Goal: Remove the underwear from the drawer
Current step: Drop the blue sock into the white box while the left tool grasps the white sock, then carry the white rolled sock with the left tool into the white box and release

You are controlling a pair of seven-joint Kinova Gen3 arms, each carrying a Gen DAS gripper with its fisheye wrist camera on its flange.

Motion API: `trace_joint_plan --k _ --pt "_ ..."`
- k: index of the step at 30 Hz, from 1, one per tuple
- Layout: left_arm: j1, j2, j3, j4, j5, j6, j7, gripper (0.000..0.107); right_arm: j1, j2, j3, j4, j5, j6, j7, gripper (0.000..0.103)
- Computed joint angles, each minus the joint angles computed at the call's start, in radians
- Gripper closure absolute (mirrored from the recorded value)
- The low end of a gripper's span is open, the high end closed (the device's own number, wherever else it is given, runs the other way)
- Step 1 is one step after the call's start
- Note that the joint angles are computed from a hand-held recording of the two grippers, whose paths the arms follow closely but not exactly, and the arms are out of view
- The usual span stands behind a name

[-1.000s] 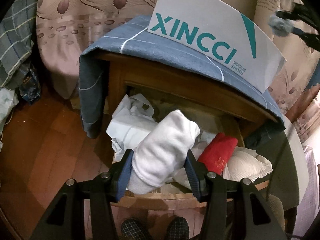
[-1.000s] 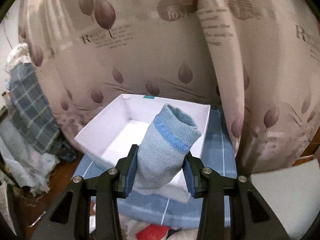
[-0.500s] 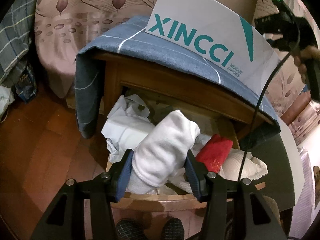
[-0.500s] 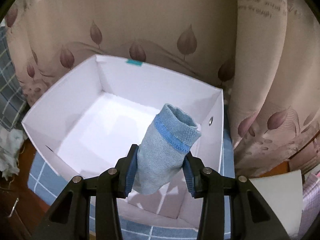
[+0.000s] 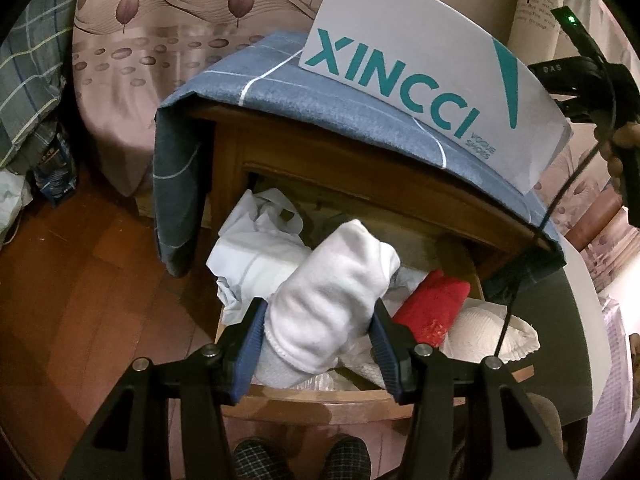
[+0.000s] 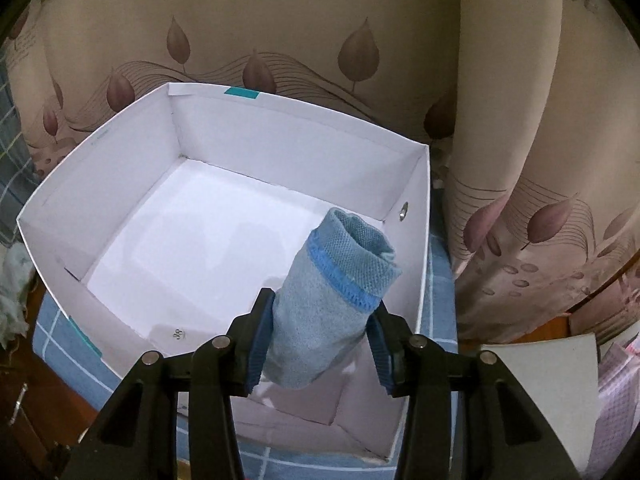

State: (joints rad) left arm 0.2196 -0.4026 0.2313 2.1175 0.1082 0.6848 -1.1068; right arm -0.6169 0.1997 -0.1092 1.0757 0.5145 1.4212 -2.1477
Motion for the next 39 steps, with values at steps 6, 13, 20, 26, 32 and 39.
trace_joint_plan --k 6,13,20,26,32,39 --pt "-0.004 0.000 0.008 -0.003 -0.007 0.004 0.010 0.056 0.006 -0.001 0.000 0.000 0.007 0.016 0.031 0.060" --pt "-0.008 0.002 0.014 -0.007 -0.017 0.009 0.022 0.056 0.018 -0.017 -0.001 0.024 -0.010 -0.018 0.019 0.045" --pt "-0.019 0.006 0.038 -0.011 -0.041 0.015 0.050 0.056 -0.007 -0.077 -0.031 0.074 0.056 -0.088 -0.037 0.014" --pt "-0.029 0.012 0.067 -0.019 -0.077 0.027 0.087 0.056 0.013 -0.188 -0.078 0.159 0.052 -0.165 -0.113 0.012" --pt "-0.038 0.015 0.090 -0.025 -0.111 0.035 0.126 0.056 0.053 -0.351 -0.204 0.374 0.094 -0.226 -0.264 0.008" --pt "-0.054 0.025 0.138 -0.047 -0.173 0.070 0.187 0.056 0.108 -0.447 -0.332 0.605 0.073 -0.230 -0.338 0.008"
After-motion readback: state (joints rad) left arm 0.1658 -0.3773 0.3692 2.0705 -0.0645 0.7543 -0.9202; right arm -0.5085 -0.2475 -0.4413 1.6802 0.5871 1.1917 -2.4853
